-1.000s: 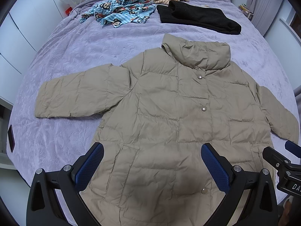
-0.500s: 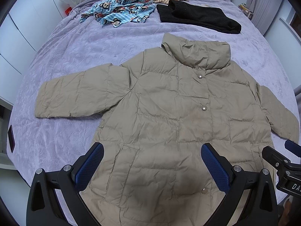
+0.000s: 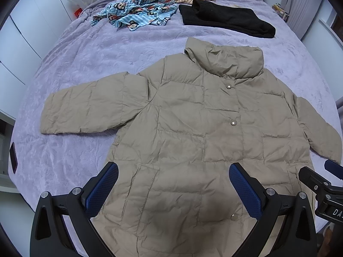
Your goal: Fold large clothes
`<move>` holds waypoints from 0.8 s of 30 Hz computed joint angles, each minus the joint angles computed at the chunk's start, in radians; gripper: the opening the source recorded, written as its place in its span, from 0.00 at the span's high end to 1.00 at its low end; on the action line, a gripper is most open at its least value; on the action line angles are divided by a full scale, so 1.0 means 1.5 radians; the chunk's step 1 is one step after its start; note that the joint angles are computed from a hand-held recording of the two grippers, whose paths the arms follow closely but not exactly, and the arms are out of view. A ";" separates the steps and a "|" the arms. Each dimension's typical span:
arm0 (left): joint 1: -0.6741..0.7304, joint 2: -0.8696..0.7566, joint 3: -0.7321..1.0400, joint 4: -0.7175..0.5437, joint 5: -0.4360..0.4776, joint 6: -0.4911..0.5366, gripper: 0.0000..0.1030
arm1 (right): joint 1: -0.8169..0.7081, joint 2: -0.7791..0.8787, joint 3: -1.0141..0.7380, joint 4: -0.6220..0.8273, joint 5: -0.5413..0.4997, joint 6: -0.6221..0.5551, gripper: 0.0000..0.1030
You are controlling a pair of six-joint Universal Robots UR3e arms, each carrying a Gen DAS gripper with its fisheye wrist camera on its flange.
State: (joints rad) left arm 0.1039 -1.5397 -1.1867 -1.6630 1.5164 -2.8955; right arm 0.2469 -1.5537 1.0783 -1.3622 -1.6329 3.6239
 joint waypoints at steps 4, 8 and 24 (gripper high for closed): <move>-0.001 0.003 -0.004 0.003 0.005 0.003 0.00 | 0.004 0.003 -0.003 0.002 0.000 0.004 0.00; -0.006 -0.003 0.003 0.002 0.005 -0.003 0.00 | 0.012 0.001 0.015 -0.013 -0.001 0.012 0.00; -0.009 -0.006 0.009 -0.003 0.008 -0.004 0.00 | 0.009 0.005 0.002 -0.005 -0.005 0.007 0.00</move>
